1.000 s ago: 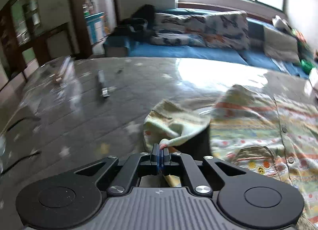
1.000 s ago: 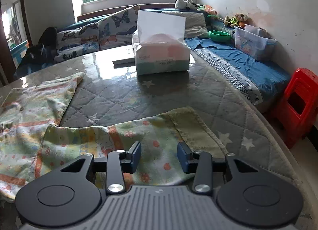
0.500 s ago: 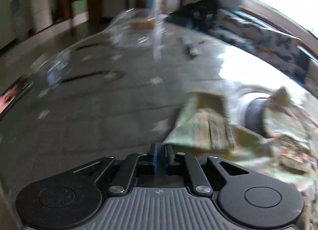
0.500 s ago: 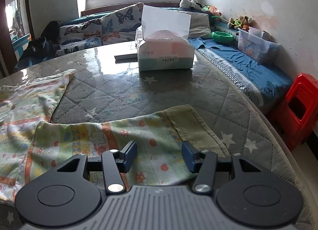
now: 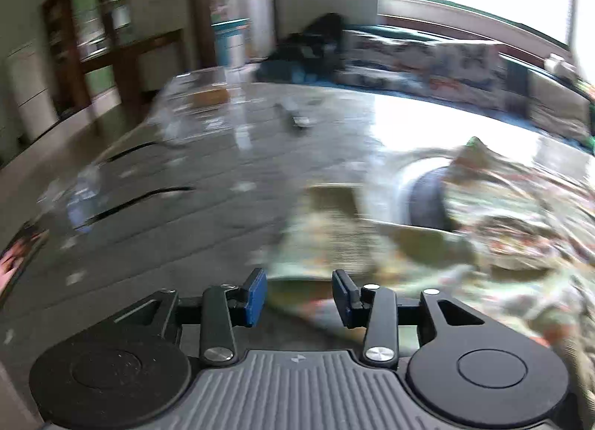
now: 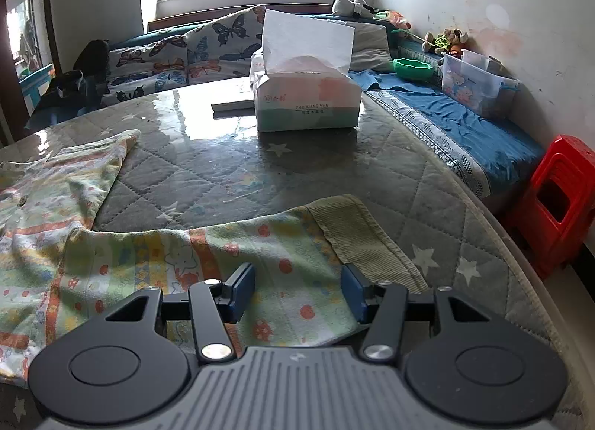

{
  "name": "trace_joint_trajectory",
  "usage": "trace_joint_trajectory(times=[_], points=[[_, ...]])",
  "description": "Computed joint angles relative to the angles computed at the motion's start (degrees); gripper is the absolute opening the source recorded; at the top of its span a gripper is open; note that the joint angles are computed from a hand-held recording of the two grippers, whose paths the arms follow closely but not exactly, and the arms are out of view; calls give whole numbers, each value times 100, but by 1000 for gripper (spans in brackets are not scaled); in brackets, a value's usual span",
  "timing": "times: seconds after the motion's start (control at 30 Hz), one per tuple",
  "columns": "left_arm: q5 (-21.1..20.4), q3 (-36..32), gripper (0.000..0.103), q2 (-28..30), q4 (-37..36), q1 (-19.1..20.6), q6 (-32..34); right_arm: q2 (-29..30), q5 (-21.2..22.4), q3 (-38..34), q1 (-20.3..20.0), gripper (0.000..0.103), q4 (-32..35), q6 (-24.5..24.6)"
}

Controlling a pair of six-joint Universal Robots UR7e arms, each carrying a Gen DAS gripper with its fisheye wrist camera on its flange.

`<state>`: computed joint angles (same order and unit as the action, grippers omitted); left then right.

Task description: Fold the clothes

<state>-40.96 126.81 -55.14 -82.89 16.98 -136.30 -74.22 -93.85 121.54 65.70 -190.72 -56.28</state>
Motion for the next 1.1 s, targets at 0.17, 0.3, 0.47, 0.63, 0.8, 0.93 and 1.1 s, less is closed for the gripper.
trace_joint_trajectory(times=[0.17,0.3,0.47,0.63,0.8,0.93,1.1], points=[[398,-224,54,390,-288,385,759,-15,5,14,-6,54,6,3],[274,-439,56,478,496,650,135,-16,13,16,-7,56,14,17],[-289,-435,56,166,1701,749,-1210,-5,43,23,-14,59,-6,19],[-1067,-252,55,-263,2154,803,-1822,4,50,27,-13,61,-26,15],[-692,-155,55,-342,1714,166,-1560,16,17,23,4,61,-41,10],[-39,-179,55,-47,945,184,-479,22,1,24,14,62,-47,36],[290,-245,57,239,440,499,247,-3,-15,24,18,62,1,46]])
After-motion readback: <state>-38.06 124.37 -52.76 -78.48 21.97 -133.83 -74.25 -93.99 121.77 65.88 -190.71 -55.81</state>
